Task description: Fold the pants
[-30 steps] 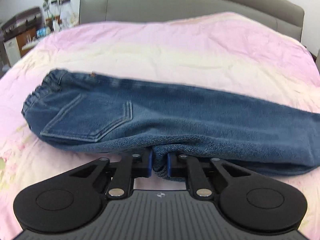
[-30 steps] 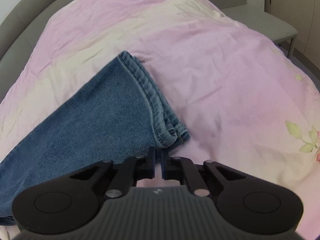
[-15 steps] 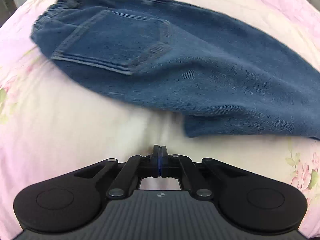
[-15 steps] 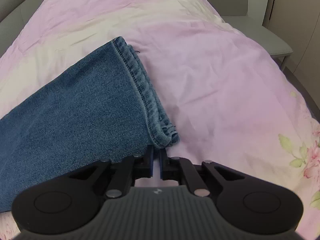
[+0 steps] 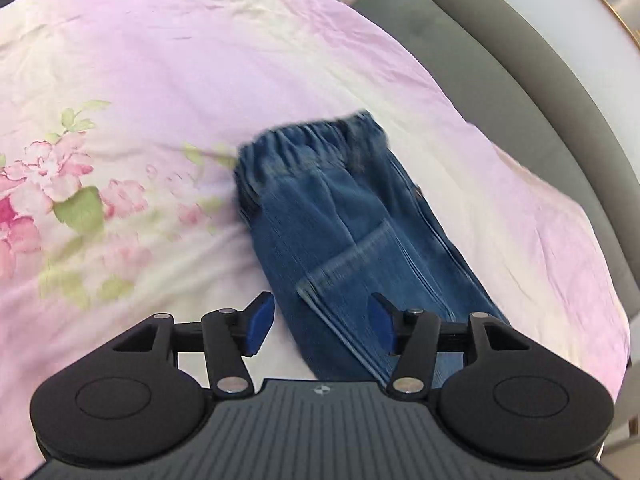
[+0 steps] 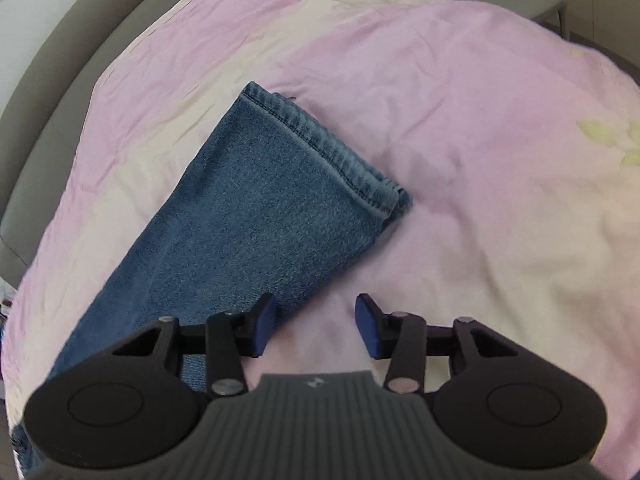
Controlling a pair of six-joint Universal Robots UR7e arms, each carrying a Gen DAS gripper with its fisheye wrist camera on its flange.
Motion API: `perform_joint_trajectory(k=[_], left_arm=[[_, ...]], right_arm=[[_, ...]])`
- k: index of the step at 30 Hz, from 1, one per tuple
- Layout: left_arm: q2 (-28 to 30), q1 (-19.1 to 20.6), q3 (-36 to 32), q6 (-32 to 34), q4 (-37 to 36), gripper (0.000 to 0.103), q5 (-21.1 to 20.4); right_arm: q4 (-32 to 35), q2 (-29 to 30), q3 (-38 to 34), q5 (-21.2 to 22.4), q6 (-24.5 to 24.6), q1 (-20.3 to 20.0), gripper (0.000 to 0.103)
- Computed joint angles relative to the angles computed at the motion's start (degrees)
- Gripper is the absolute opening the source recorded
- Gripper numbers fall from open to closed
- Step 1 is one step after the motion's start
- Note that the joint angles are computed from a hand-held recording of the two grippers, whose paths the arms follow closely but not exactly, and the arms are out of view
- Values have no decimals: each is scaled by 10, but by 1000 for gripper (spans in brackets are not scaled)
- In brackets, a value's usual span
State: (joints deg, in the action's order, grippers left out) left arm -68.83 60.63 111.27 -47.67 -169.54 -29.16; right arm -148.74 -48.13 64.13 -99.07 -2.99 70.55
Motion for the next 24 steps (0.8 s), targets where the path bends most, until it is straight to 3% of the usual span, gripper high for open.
perform_joint_trajectory(k=[3,10,14,16,19,22,24], left_arm=[[17,33,-19,21,-47,62,-27],[65,86,-76,67,-102,69,-62],[75,86,-138,36,17,61,-36],[74,75,-170,7,92,53,-15],[61,46,-192,-1,166,48,14],[37,18,-195,-25,229,48,32],[16,-1,-190,-53,286,48,50]], right_arm=[[-57,-3,33,30,46,-9,45],[-79,38,-15,20,55,-2,49],[-78,73,-63,-32,54,14,48],[-90,80,-74,-74,32,29,22],[-111,78,-81,-108,-22,51,11],[-147,49,-50,-109,-78,69,8],[-137,20,-30,-108,-73,76,8]])
